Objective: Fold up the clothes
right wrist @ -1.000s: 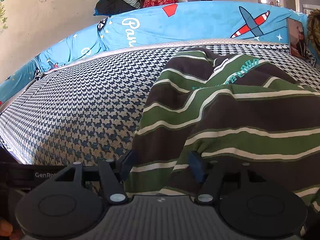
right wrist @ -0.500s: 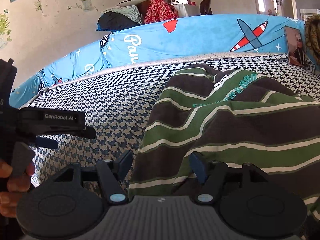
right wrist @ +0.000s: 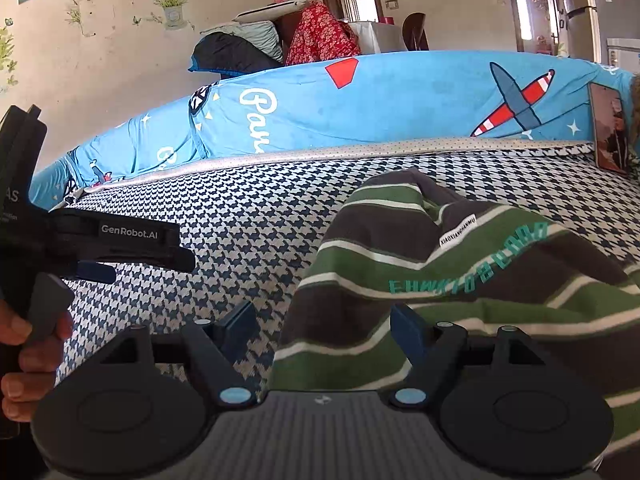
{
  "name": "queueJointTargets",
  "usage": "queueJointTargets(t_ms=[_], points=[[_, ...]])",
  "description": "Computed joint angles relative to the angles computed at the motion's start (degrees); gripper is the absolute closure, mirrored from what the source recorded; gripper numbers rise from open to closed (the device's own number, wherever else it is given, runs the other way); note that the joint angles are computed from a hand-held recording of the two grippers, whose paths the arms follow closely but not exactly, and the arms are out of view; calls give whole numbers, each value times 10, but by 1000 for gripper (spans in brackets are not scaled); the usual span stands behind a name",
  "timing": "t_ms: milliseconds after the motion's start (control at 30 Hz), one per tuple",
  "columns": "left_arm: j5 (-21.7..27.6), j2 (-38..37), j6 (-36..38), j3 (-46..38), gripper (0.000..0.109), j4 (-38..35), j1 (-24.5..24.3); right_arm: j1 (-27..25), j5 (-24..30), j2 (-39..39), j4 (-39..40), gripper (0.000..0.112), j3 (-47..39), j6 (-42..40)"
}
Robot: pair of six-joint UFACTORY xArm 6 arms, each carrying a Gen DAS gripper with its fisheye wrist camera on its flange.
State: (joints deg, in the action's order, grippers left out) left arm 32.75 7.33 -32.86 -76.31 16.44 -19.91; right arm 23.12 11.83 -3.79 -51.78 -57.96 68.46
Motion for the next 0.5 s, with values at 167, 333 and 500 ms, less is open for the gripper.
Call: queueJointTargets(t_ms=[167,333,500], points=[[15,35,38,-41,6,-53,1,6,48,64,-6,38,-72,-45],[23,65,46,-78,6,-74,6,3,68,111,13,38,-124,-74],[30,90,55,-111,6,-90,11,5,95,151,9,38,-173,-88]])
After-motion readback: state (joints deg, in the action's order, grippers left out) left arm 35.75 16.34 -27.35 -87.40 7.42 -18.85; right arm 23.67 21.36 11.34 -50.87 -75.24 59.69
